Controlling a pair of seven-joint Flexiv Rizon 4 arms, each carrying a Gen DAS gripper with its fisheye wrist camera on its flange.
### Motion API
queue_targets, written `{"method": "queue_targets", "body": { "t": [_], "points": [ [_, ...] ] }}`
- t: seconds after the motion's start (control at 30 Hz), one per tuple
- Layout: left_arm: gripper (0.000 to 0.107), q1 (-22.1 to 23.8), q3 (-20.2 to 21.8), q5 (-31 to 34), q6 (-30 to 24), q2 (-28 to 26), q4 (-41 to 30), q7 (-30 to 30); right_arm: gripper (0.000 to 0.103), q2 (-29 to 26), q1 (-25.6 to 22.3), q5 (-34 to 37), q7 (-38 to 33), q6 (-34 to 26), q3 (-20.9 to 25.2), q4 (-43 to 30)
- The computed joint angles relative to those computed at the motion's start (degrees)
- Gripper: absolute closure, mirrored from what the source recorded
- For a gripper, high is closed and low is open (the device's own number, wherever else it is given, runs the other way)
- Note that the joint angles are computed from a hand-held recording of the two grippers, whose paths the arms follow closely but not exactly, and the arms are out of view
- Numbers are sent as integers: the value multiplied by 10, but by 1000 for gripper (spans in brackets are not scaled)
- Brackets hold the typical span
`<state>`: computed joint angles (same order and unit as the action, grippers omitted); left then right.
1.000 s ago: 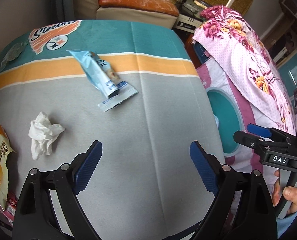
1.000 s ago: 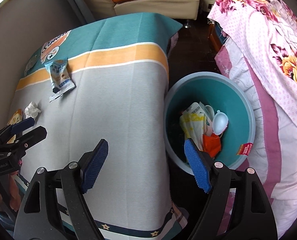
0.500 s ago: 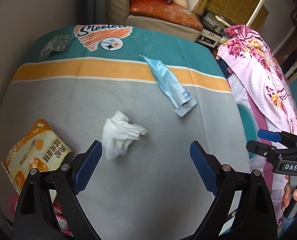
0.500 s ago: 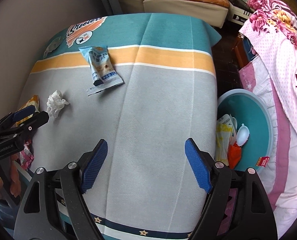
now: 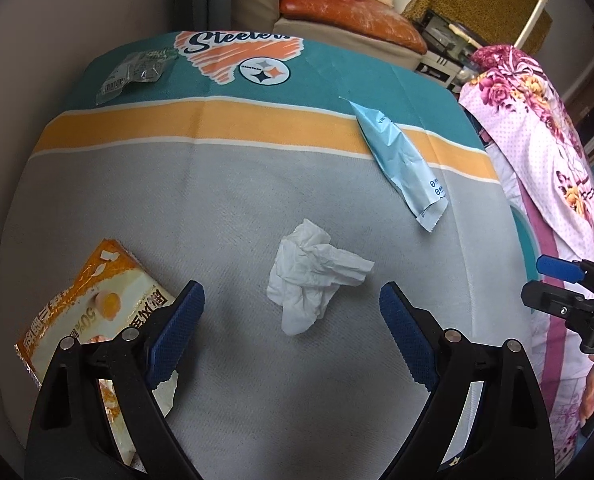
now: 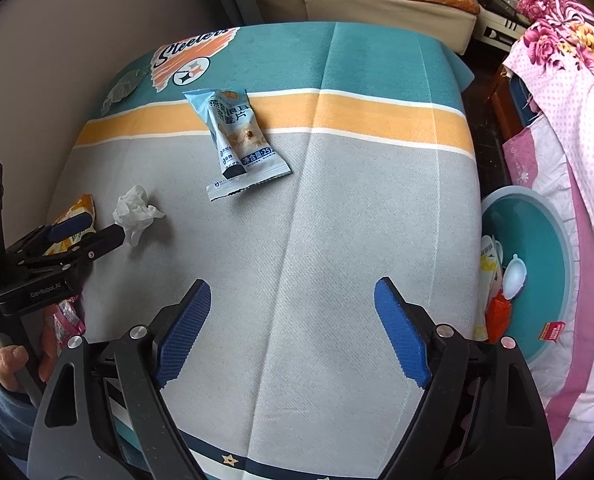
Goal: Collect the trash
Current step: 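Grasp crumpled white tissue with the left tool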
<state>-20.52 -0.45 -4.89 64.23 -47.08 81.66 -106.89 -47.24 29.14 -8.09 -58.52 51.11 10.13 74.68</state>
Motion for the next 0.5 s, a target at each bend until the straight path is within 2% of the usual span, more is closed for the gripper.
{"method": "queue_targets", "body": {
  "t": [0.2, 0.33, 0.37, 0.5],
  "points": [
    [17, -2, 1, 5, -5, -17, -20, 8, 23, -16, -1, 6, -7, -16, 4, -25],
    [24, 1, -5, 0, -2, -27, -27, 15, 23, -29, 0, 9, -13, -29, 4, -46],
    [32, 1, -5, 0, -1, -29, -28, 17, 23, -32, 0, 9, -15, -33, 4, -52],
    [33, 5, -9, -8, -6, -38, -35, 22, 23, -42, 3, 11, -20, -44, 2, -72]
  ]
}}
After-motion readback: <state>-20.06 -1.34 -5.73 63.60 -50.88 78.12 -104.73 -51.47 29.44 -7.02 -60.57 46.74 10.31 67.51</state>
